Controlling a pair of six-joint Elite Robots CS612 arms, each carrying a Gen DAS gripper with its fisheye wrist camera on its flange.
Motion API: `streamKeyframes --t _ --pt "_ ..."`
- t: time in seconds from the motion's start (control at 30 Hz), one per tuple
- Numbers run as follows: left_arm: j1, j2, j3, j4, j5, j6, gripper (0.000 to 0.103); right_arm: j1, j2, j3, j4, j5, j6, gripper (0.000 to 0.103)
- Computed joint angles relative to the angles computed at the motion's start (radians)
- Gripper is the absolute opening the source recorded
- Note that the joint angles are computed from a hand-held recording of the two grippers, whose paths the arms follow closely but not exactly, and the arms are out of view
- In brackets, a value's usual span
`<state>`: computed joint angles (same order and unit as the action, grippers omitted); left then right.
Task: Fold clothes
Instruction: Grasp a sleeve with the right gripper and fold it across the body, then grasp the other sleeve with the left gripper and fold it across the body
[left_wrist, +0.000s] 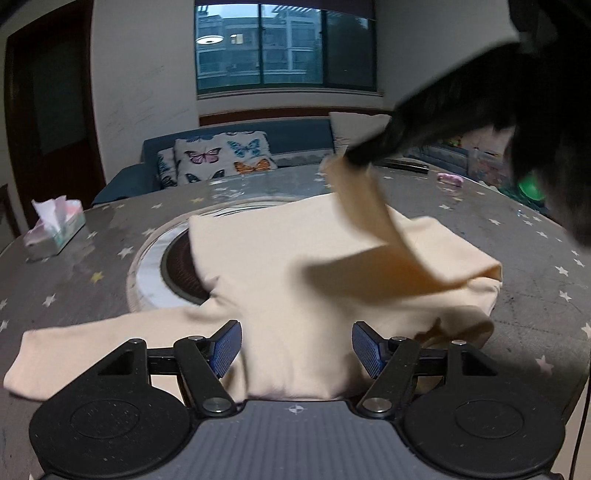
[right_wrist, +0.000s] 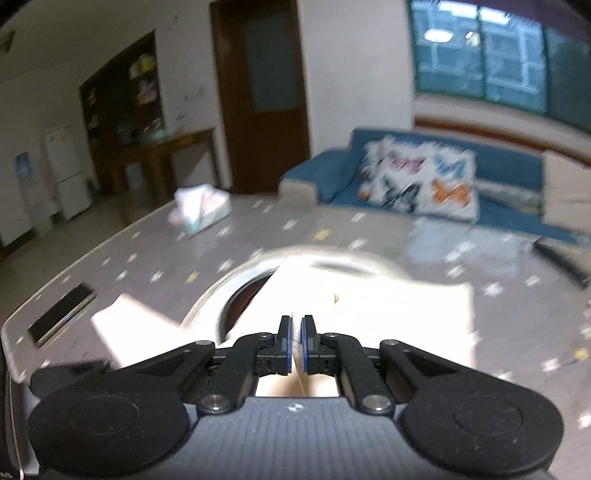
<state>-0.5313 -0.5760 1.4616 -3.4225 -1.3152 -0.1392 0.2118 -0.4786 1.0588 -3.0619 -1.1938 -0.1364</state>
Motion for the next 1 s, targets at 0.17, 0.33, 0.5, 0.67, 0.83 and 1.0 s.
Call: streamKeyframes --t 0.17,0.33,0.5,0.67,0.83,1.0 --pt "0.001 -0.002 0.004 0.008 0.008 -0.016 0.069 0.002 -0.007 0.029 0.036 0.060 -0.040 0.011" --pt "0.002 0.001 -0.004 -0.004 0.000 -0.011 0.068 -0.024 -0.049 0.097 0.014 -0.005 -0.068 0.014" --pt "0.007 0.015 -0.040 0.027 -0.019 0.002 0.061 -0.057 -0.087 0.170 0.033 -0.104 -0.086 0.017" --pt "0.012 0.029 -0.084 0.117 -0.025 -0.016 0.058 -0.079 -0.105 0.238 0.038 -0.148 -0.111 0.021" --pt "0.018 0.035 -0.102 0.154 -0.036 -0.034 0.037 -0.096 -0.107 0.272 0.021 -0.114 -0.090 0.029" --pt "0.014 0.032 -0.108 0.147 -0.017 -0.033 0.004 -0.103 -0.104 0.279 0.014 -0.077 -0.074 0.032"
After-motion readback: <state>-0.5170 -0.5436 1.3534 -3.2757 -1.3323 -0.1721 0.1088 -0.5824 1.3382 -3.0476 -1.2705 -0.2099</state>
